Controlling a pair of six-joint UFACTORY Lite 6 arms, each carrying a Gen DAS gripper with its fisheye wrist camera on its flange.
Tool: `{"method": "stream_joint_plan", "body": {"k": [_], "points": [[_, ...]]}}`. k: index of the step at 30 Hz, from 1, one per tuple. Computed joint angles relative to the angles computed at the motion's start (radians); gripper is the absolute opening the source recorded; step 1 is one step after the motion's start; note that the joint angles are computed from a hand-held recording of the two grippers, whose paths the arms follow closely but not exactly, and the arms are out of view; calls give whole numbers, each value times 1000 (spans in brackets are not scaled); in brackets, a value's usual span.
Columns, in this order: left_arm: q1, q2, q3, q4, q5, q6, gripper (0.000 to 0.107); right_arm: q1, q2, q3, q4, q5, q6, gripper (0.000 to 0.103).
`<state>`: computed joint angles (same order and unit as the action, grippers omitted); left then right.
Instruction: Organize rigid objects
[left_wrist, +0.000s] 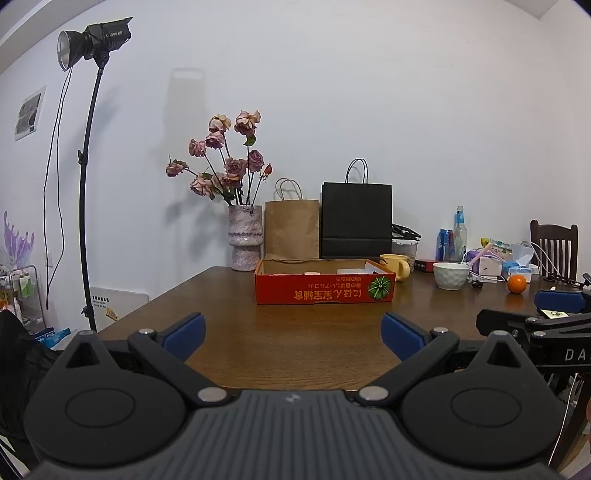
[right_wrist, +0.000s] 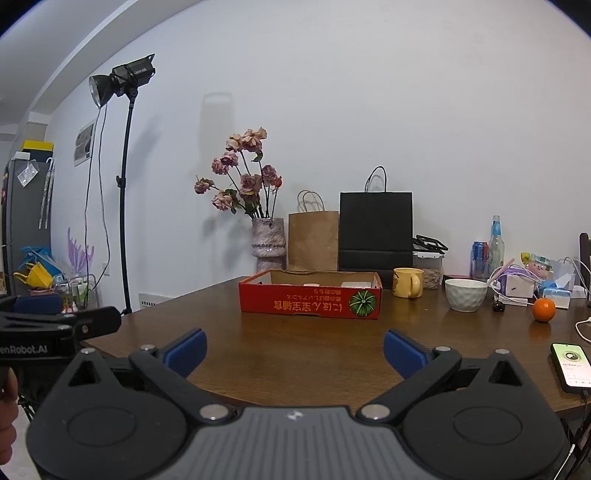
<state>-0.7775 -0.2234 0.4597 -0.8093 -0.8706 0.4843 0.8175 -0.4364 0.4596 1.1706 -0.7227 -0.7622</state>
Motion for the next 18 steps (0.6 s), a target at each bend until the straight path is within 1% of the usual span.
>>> {"method": "stream_joint_plan", "body": {"k": [18], "points": [[1, -10, -7, 11, 3, 1, 103, -10, 2, -7, -19, 6, 15, 103]]}}
